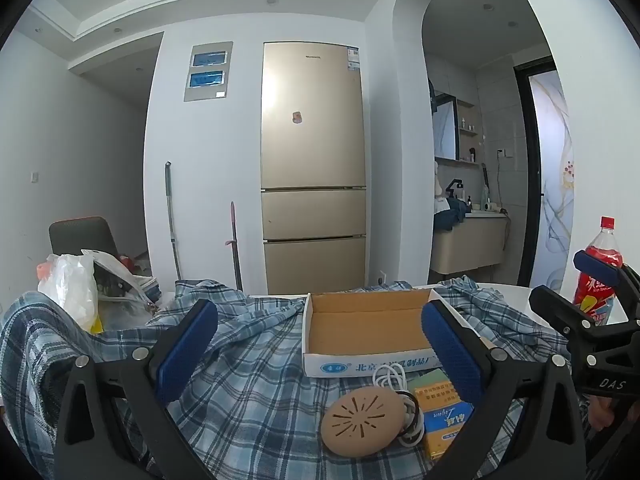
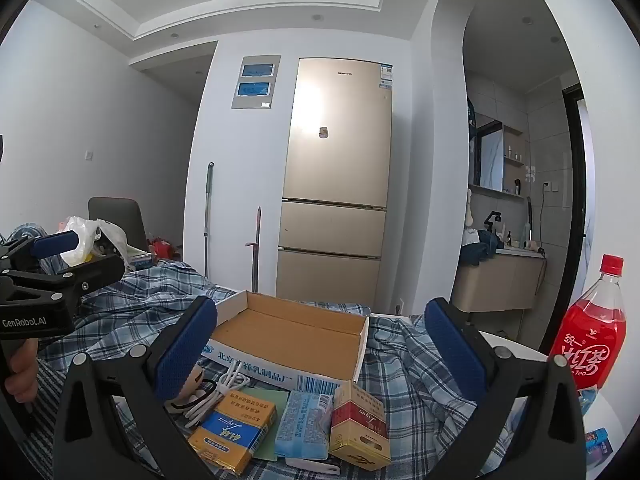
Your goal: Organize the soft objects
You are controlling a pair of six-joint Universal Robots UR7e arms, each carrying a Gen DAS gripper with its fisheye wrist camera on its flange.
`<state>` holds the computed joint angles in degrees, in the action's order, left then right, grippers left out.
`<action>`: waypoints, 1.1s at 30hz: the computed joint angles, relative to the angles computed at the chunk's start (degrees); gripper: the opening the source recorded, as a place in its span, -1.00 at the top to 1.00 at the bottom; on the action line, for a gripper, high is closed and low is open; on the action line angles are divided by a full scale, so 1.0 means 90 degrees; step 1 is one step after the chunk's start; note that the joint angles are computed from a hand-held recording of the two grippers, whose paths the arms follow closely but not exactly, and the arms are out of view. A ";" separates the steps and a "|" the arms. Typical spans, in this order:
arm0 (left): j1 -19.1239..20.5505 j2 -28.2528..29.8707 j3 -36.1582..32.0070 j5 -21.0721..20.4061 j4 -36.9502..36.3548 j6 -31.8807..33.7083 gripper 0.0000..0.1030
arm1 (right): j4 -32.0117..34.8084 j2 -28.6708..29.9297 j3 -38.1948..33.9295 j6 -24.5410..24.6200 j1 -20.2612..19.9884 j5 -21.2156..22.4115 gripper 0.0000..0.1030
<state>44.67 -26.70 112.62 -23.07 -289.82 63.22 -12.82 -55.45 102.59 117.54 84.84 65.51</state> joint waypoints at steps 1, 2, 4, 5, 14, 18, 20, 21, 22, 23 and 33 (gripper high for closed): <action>-0.0003 -0.0005 -0.0019 0.0045 -0.0014 -0.0004 -1.00 | -0.0041 0.0001 0.0012 0.0021 -0.0011 -0.0049 -1.00; -0.0005 -0.0008 -0.0002 0.0044 0.0018 -0.0049 -1.00 | -0.0047 0.0001 0.0015 0.0035 -0.0013 -0.0055 -1.00; -0.0002 -0.0015 0.0018 0.0038 0.0050 -0.0091 -1.00 | -0.0018 0.0002 0.0005 0.0019 -0.0004 -0.0016 -1.00; 0.0000 -0.0017 0.0018 0.0038 0.0049 -0.0084 -1.00 | -0.0018 0.0002 0.0005 0.0019 -0.0004 -0.0016 -1.00; 0.0052 0.0066 -0.0037 0.0006 0.0151 -0.0180 -1.00 | 0.0007 -0.0001 -0.0002 0.0018 0.0001 -0.0004 -1.00; 0.0047 0.0099 -0.0088 -0.0024 0.0112 -0.0102 -1.00 | -0.0004 -0.0002 -0.0001 0.0005 -0.0002 -0.0027 -1.00; -0.0026 0.0091 -0.0115 0.0025 0.0033 0.0024 -1.00 | -0.0044 0.0002 0.0035 -0.0005 -0.0012 -0.0040 -1.00; -0.0024 0.0048 -0.0076 0.0017 0.0027 0.0023 -1.00 | -0.0046 0.0000 0.0038 -0.0006 -0.0012 -0.0041 -1.00; -0.0003 0.0034 -0.0074 0.0005 0.0053 -0.0016 -1.00 | -0.0050 -0.0003 0.0042 -0.0005 -0.0012 -0.0041 -1.00; -0.0056 -0.0007 0.0005 0.0027 -0.0038 0.0033 -1.00 | -0.0055 -0.0006 0.0047 -0.0004 -0.0015 -0.0046 -1.00; -0.0022 -0.0001 0.0005 -0.0039 -0.0087 0.0110 -1.00 | -0.0040 -0.0064 0.0085 -0.0022 -0.0017 -0.0053 -1.00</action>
<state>44.47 -26.71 112.67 -23.42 -290.61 64.21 -13.19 -56.02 103.35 117.35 84.69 65.04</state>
